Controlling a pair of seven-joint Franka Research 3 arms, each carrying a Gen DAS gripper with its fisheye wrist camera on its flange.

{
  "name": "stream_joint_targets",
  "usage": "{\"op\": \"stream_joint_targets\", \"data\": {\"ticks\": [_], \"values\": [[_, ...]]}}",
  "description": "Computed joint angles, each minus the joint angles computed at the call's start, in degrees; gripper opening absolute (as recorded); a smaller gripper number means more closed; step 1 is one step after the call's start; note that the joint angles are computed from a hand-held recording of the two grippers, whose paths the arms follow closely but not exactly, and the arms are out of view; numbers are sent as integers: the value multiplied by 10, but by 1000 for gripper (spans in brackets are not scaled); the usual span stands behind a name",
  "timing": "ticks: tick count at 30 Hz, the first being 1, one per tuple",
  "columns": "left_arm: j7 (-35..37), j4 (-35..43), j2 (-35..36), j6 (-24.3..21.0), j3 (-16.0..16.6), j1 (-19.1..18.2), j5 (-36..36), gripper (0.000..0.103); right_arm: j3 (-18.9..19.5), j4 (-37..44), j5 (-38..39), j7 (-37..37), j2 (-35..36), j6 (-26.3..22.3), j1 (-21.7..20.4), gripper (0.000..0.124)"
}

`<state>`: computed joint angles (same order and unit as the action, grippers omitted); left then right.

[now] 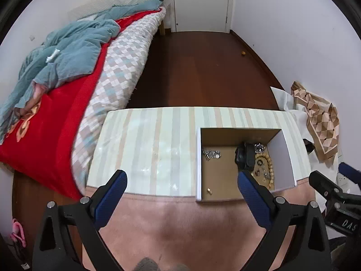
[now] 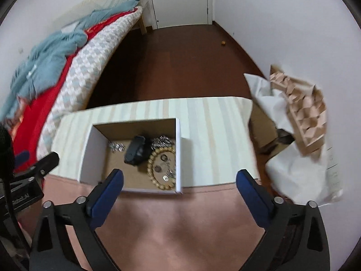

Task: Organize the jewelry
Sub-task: 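Lift both tools away from the box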

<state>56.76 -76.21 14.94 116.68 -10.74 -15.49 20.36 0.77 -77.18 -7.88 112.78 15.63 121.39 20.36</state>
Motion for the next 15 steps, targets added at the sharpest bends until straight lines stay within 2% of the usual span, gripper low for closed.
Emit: {"op": "stream_joint_targets", "data": {"ticks": [6,15], "values": [[-20,-47,-53,-3,-6,-2,5,100,4,-58,-31,19,-59,2,6,103],[-40,-104,-148,-9,-26,-5,19,100,36,-146,-66,60,-175,8,-6,103]]}}
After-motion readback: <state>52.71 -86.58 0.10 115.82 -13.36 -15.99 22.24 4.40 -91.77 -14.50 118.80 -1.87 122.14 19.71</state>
